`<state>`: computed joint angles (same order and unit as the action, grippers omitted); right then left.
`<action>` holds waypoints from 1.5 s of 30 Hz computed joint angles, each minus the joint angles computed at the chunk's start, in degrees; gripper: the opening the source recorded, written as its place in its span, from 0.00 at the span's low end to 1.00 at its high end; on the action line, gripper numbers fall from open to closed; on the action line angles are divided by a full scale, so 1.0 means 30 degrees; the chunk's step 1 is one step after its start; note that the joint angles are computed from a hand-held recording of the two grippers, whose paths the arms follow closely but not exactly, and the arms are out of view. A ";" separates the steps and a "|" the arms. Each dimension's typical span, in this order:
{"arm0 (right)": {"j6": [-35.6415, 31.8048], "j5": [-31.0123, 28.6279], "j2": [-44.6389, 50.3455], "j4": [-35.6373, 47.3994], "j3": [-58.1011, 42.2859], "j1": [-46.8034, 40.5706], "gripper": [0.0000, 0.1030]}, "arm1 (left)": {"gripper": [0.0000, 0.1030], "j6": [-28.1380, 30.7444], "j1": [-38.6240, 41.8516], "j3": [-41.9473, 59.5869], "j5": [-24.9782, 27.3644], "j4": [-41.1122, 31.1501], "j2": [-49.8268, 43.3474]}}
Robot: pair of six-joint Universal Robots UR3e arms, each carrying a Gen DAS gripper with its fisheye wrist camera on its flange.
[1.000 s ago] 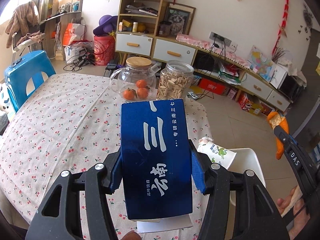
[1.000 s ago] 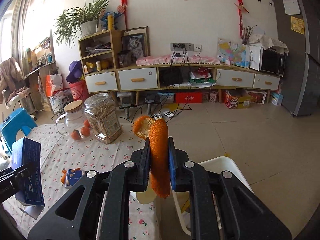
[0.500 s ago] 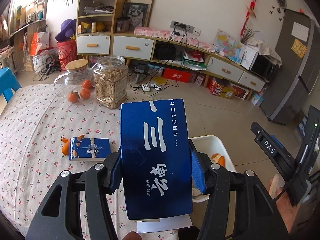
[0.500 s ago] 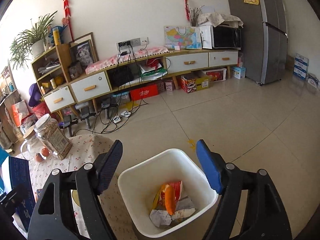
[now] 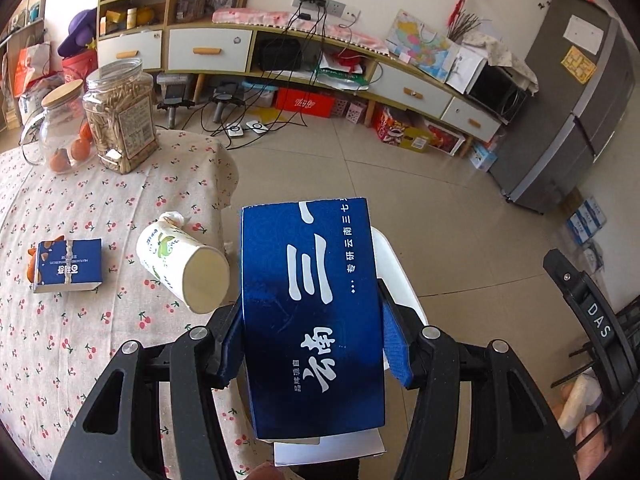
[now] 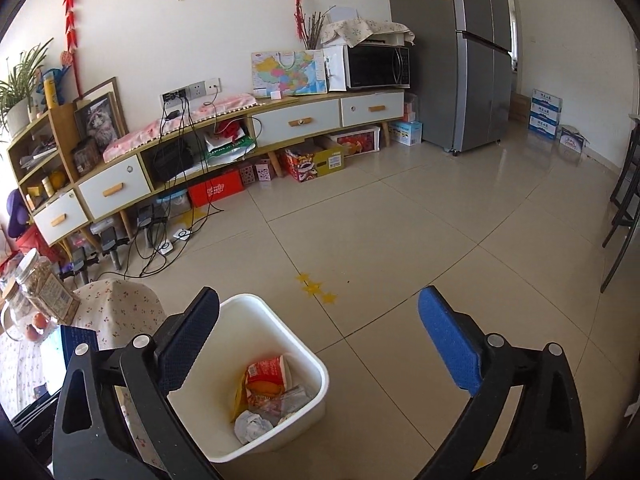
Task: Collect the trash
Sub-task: 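Carry the dark blue box over the white bin and open the left gripper, then grasp the blue almond biscuit box with the left gripper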
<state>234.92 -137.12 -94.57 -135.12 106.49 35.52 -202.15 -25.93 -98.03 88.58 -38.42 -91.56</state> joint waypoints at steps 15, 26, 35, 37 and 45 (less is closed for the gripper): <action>-0.0367 -0.0184 0.0093 0.1077 -0.0165 0.0283 0.93 | 0.75 -0.0325 -0.0510 0.1194 -0.0337 0.0268 -0.2385; -0.0234 -0.2406 0.3175 0.2753 -0.3640 0.2734 0.93 | 0.75 0.0466 -0.0781 -0.0333 0.4085 0.0801 0.0026; -0.0823 -0.2638 0.5473 0.3172 -0.6445 0.3776 0.93 | 0.75 0.1454 0.0103 -0.2342 0.5313 0.1320 0.2254; -0.1024 -0.2625 0.6021 0.3256 -0.7122 0.3980 0.93 | 0.75 0.1628 0.0485 -0.2792 0.5301 0.1290 0.2771; -0.1997 -0.2610 0.8561 0.3719 -1.0540 0.4911 0.93 | 0.75 0.2785 0.2910 -0.4479 0.4432 0.0845 0.4570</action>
<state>228.93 -144.96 -68.89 -123.97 74.87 50.26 -193.79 -17.20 -111.47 101.88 -35.89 -77.85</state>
